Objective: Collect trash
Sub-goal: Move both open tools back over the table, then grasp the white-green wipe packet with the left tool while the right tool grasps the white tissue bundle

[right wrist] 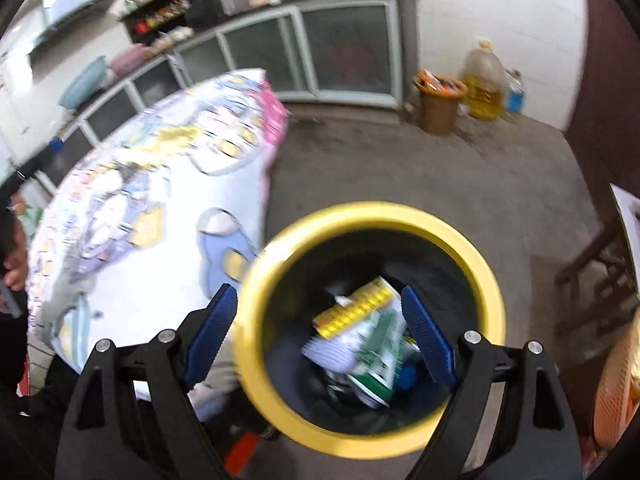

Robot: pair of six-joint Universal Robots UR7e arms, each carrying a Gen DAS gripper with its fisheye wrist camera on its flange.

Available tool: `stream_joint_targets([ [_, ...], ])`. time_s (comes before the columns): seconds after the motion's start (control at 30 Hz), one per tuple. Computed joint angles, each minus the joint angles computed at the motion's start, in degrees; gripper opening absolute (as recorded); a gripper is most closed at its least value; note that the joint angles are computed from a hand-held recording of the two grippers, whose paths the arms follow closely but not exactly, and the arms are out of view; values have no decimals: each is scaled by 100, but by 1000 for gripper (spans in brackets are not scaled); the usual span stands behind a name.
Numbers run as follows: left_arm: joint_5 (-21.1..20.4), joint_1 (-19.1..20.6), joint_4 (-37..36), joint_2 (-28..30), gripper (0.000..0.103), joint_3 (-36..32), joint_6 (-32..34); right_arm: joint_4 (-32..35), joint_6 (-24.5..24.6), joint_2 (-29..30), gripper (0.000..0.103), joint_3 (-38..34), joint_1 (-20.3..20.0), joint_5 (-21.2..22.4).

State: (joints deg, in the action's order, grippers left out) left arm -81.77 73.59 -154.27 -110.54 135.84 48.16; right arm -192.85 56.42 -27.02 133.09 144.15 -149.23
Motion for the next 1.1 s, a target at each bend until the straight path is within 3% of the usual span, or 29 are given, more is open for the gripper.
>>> stream_joint_targets([
  [0.2,-245,1342,-151,212,95,-905,805,-1068,-1765,470,83,-948,-68,335],
  [0.37,-250,2166,-276,456,95,-1608,1164,-1124,-3012,906,83,-2029,-239,794],
  [0.5,-148,2618,-444,699,95,-2033,1293,-1017,-3613,1263,84,-2791,-422,1263],
  [0.63,62,2840,-849,969,95,-2274,1396,-693,-4033,1582,84,-3513,-590,1626],
  [0.97,128,3180,-653,1736,95,-3135,808,175,-4708,2416,84,-5338,-893,2468],
  [1.1,170,3208,-641,2020,95,-3407,589,415,-4804,2768,83,-6011,-997,2436],
])
